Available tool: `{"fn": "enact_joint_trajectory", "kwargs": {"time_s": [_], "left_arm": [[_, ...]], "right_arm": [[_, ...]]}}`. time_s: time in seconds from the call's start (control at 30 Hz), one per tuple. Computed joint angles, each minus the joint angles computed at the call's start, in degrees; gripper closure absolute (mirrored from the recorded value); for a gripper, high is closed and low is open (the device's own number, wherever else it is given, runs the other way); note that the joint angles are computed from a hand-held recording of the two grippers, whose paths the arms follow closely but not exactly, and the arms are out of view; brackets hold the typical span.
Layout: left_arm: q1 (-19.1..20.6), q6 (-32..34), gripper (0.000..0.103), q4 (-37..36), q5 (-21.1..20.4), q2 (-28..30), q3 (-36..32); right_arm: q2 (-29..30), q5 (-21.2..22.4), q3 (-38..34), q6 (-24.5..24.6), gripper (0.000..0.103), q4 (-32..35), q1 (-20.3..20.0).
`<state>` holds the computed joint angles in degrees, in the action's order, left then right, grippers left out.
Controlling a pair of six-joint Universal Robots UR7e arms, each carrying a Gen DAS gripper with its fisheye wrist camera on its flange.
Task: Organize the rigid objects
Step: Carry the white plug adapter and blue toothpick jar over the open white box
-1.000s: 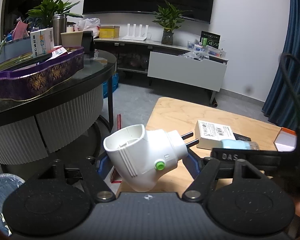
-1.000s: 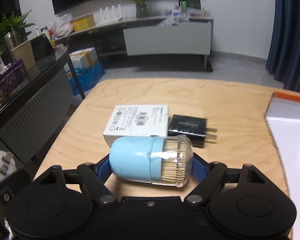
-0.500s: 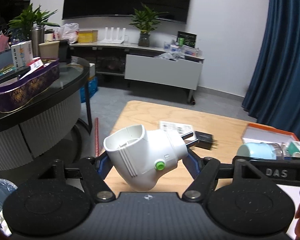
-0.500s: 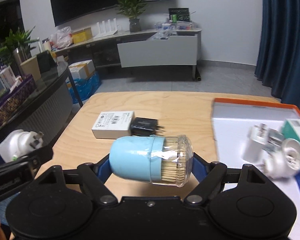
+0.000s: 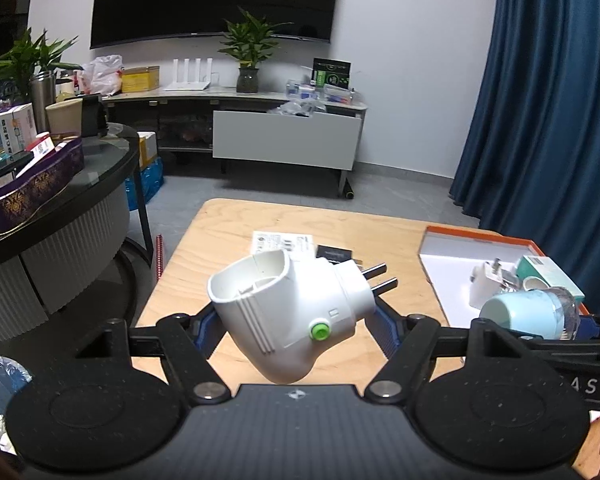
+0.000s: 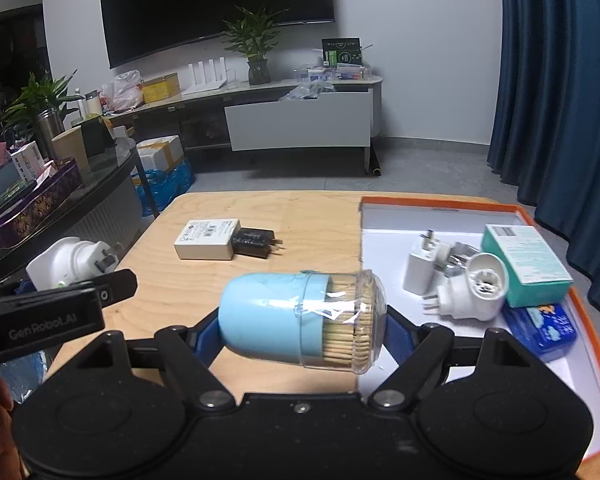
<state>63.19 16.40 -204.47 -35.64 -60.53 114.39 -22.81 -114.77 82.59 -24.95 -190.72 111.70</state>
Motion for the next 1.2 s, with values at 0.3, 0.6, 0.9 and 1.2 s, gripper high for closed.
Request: {"fn": "enact_joint_trajectory", "kwargs": {"time_s": [0.3, 0.6, 0.9, 1.2], "left_arm": [[-1.2, -1.4, 0.029, 2.2, -0.2, 0.2, 0.5], [-1.9, -2.9, 0.029, 4.4, -1.0, 0.5, 0.9], [-2.7, -4.2, 0.029, 6.2, -1.9, 0.9, 1.2], [-3.4, -4.7, 0.029, 7.1, -3.2, 1.7, 1.1]], "right_arm": [[-3.0, -0.3, 4.7, -0.3, 0.008, -3.6, -0.7], [-5.1, -0.9, 7.5, 0.1, 0.008, -5.0, -1.3], [-6.7, -1.1, 9.6, 0.1, 0.008, -6.1, -2.0], [-7.9, -2.0, 11.3, 0.6, 0.008, -7.1, -2.6]]}}
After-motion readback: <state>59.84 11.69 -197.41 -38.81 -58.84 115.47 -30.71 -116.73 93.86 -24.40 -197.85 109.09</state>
